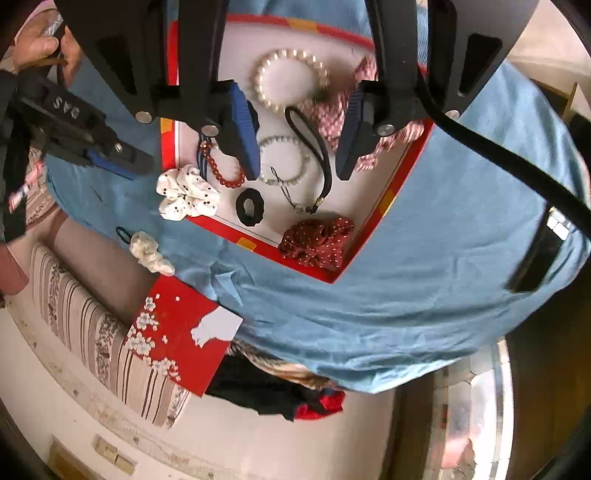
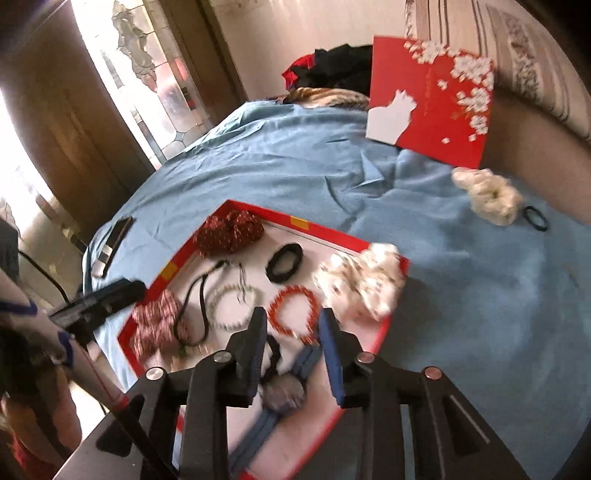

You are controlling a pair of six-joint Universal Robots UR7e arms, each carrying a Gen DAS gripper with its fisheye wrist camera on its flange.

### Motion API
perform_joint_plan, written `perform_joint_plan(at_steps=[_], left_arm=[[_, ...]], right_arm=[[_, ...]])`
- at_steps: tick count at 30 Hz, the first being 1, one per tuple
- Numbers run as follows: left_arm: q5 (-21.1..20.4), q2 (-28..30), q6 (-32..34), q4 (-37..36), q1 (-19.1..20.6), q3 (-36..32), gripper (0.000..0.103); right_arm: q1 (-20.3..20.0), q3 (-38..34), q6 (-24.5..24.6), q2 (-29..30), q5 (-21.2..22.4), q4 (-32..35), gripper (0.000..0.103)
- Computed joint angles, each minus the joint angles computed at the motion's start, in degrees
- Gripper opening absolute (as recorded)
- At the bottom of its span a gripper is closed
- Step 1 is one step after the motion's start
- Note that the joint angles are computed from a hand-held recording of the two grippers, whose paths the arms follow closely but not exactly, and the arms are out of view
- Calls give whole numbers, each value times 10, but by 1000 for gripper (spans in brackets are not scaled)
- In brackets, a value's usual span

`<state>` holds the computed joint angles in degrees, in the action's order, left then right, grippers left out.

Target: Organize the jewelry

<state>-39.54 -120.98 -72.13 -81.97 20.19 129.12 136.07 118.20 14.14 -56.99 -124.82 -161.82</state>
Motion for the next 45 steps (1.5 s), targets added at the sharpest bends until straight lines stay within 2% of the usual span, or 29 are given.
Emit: perform_joint_plan(at_steps=[1,3,7,10,12,17,20,22,26,29,35,40,42,45], left_arm=[[4,-3,-31,36,-18,-5,45],[11,1,-109,124,-58,-18,53],[11,33,-265,286,-132,-53,67],[4,65,-357,355,-173,-73,72],[-5,77,-390,349,-197,-74,77],[-36,95,-380,233,-226,-35,78],[-71,120,-424,209,-271,2,78],[-104,134,-446,188,-295,27,78],[-161,154,-440,139,-317,60,78],[-184,184,-426,141,-334,67,78],[-216,239,-371,159,-381,77,78],[-206,227,-398,180,-400,68,79],[-193,230,-414,208,-402,55,84],[-180,251,-461,289,-412,25,92]], right_arm=[[5,8,-1,-8,-7,2,36],[20,32,3,-31,-35,14,37],[45,78,27,-76,-83,33,43],[60,125,76,-120,-102,22,48],[67,153,110,-145,-110,12,48],[91,209,210,-198,-172,36,49],[96,243,284,-245,-198,80,50],[97,260,330,-275,-209,112,50],[93,287,392,-329,-213,158,50],[93,298,406,-348,-212,168,50],[106,303,426,-350,-218,174,52],[126,299,436,-341,-221,188,53],[140,292,448,-333,-225,208,53],[158,284,466,-324,-230,235,56]])
